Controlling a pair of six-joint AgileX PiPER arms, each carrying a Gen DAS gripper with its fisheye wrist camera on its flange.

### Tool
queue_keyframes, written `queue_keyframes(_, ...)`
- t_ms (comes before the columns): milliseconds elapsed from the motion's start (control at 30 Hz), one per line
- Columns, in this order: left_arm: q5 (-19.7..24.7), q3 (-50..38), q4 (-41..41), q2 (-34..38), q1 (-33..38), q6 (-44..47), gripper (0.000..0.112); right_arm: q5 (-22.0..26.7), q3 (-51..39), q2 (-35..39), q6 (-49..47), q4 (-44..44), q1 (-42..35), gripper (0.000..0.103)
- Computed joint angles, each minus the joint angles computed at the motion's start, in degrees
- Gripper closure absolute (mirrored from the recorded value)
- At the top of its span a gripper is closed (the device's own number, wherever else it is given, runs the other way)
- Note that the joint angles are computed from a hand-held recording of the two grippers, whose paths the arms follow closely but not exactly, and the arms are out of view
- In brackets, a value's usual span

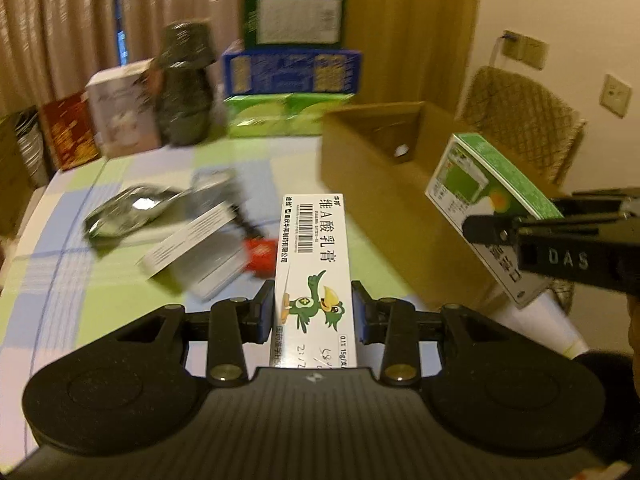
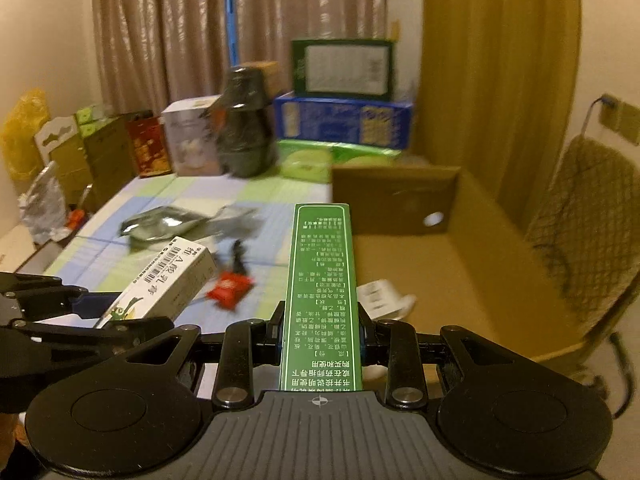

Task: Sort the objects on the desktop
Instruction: 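Carry both boxes over the cardboard box with both tools, then release the green box into the cardboard box with the right tool while the left tool releases the white box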

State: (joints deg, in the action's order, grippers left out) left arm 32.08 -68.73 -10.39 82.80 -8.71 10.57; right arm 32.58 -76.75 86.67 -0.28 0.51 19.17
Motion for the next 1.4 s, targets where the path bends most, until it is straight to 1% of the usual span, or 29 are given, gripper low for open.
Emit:
queue_keyframes(200, 1.72, -9.03, 5.39, 5.25, -8.74, -8.6, 0.079, 3.98, -4.88, 1.43, -9.28, 3.73, -8.01, 0.075)
queue_keyframes(433, 5.73, -20.73, 9.08, 13.51, -14.39, -14.02, 0.079, 5.32, -7.82, 4.77, -16.91, 8.73, -15.25, 0.075)
queue_keyframes(567, 7.42, -25.79, 8.72, 17.53, -15.46, -14.73, 0.079, 6.5, -10.04, 6.85, -20.08, 10.86, -17.86, 0.075)
queue_keyframes(767, 9.79, -31.72, 7.8, 22.35, -15.96, -15.28, 0.079, 7.09, -12.09, 9.41, -21.85, 12.07, -19.14, 0.075)
queue_keyframes(1100, 11.72, -37.57, 6.89, 27.17, -16.02, -15.26, 0.079, 7.99, -15.66, 13.06, -22.41, 12.26, -19.77, 0.075)
queue_keyframes(1300, 14.41, -44.38, 6.66, 31.5, -16.14, -15.34, 0.079, 8.75, -17.74, 14.72, -22.16, 12.16, -20.34, 0.075)
queue_keyframes(1400, 13.59, -43.99, 6.66, 31.1, -15.57, -15.47, 0.079, 8.87, -18.03, 15.0, -22.14, 12.4, -20.53, 0.075)
